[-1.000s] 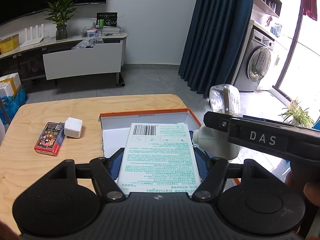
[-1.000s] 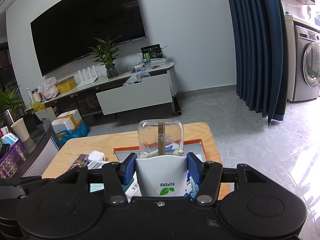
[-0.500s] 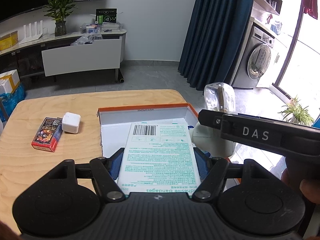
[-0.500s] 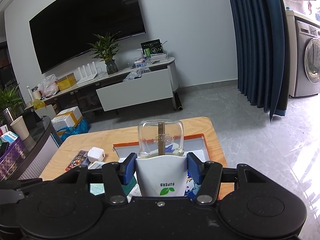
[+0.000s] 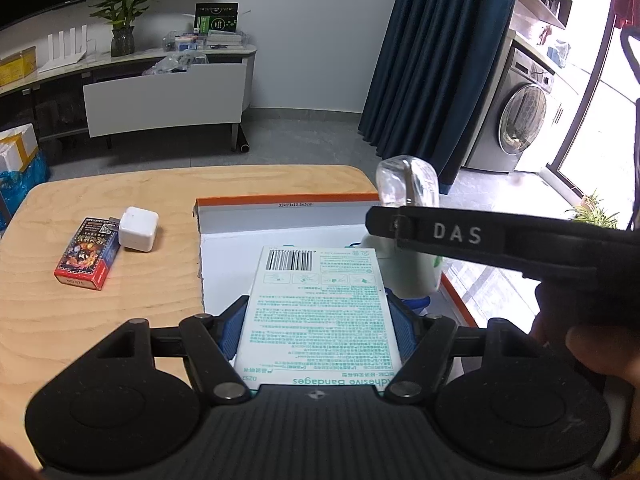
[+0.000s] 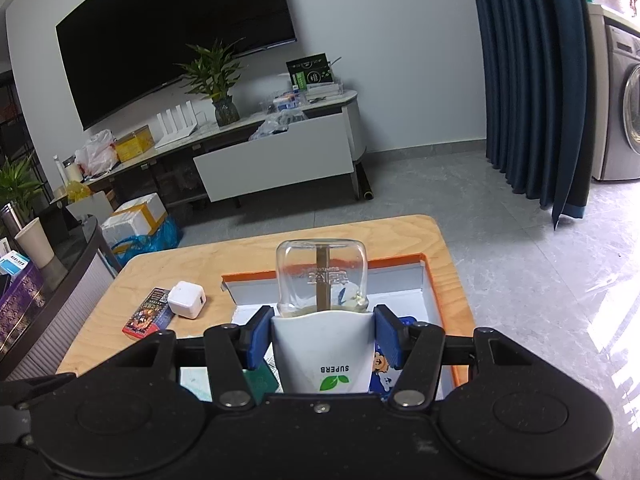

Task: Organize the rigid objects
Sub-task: 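Lower the teal box into the tray and open left tool while right tool releases diffuser there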

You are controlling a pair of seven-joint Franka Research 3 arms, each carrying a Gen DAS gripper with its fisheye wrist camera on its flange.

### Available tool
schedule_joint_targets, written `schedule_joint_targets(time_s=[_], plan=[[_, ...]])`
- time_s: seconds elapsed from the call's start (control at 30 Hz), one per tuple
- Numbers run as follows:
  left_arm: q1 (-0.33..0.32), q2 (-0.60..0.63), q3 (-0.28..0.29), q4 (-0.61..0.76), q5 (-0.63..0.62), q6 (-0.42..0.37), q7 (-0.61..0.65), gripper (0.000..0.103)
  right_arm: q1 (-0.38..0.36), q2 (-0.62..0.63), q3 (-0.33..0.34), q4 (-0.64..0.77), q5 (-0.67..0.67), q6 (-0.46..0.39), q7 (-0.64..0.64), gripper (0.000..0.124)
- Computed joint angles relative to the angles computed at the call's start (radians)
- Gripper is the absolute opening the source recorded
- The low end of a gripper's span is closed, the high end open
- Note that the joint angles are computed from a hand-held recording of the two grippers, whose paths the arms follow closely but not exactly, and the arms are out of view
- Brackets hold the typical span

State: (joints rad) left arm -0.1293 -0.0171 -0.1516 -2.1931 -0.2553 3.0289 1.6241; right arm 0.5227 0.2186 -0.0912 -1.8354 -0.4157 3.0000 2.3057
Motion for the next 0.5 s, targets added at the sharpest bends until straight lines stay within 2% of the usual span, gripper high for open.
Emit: schedule_joint_targets(time_s=[0.5], plan=[[0.01, 0.028, -0.018, 0.024, -0.017, -0.019, 0.031, 0.072, -0.038, 0.118, 0.049, 0.137, 0.228, -0.058, -0.217, 0.066]])
